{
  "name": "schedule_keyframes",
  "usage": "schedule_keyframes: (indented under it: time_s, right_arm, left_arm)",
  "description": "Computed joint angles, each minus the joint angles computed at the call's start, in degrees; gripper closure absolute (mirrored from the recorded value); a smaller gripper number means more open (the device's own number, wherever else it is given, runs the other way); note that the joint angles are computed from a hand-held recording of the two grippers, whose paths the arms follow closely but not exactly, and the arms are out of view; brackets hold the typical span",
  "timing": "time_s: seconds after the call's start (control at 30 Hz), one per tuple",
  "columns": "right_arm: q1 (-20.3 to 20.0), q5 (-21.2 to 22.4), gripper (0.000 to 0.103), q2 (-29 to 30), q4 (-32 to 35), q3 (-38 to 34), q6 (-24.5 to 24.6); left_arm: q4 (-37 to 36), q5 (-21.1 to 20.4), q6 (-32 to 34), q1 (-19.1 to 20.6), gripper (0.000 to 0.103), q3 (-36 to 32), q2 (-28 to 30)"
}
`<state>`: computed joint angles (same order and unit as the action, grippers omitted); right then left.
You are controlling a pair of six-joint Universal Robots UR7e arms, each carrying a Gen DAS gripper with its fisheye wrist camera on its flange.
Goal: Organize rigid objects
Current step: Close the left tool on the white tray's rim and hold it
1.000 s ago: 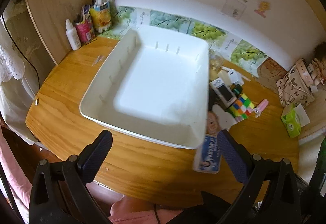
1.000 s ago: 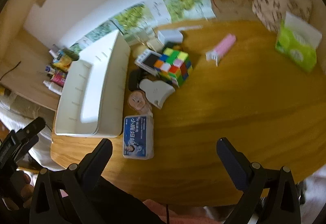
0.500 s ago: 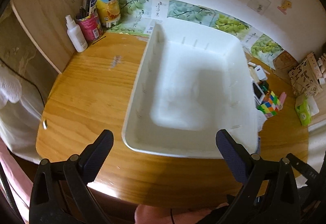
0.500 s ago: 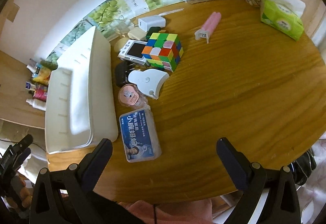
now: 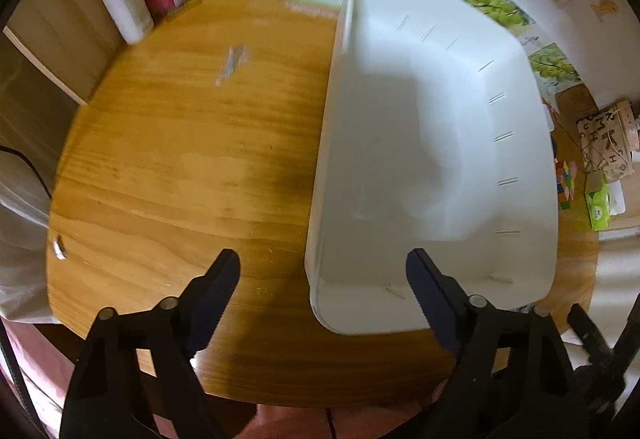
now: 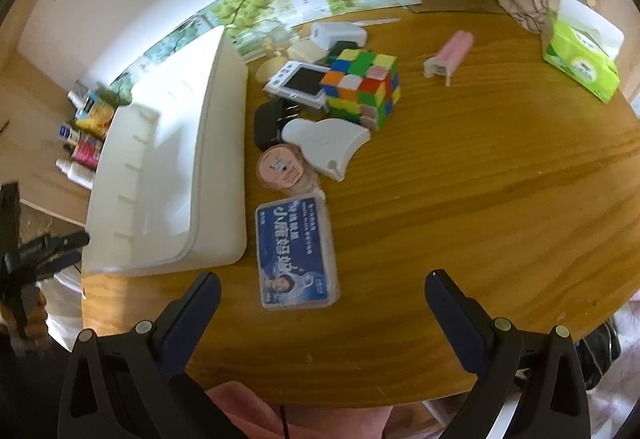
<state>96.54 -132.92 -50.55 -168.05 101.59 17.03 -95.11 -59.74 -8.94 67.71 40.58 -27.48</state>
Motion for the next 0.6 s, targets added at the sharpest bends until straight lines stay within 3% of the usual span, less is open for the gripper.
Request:
schedule_keyframes:
  time_s: [0.17, 0.27, 0.33, 0.43, 0.6]
  right_arm:
    - [0.74, -4.22, 0.001, 3.73, -1.62, -1.43, -6.55]
    - [0.39, -4.65, 0.001, 5.40, -3.44, -1.74, -8.93]
    - [0.11, -5.01, 0.001, 6.36, -3.95, -2.13, -9.71]
    - [-0.08, -6.05, 0.001, 7.79, -3.65, -3.28, -10.62]
    - [-0.51, -6.45, 0.001, 9.49, -2.40, -5.25, -11.72]
  left_arm:
    - [5.78, -1.54, -0.83, 0.98, 0.034, -6.28, 3.61]
    - [8.19, -1.80, -0.90, 1.34, 0.045, -8.93, 5.26]
    - [11.63, -1.97, -1.78, 1.67, 0.060, -13.11, 7.42]
    - [16.11, -2.22, -3.29, 2.25, 0.074, -18.26, 10.02]
    - [25.07, -1.31, -3.44, 2.86, 0.075, -29.19, 15.87]
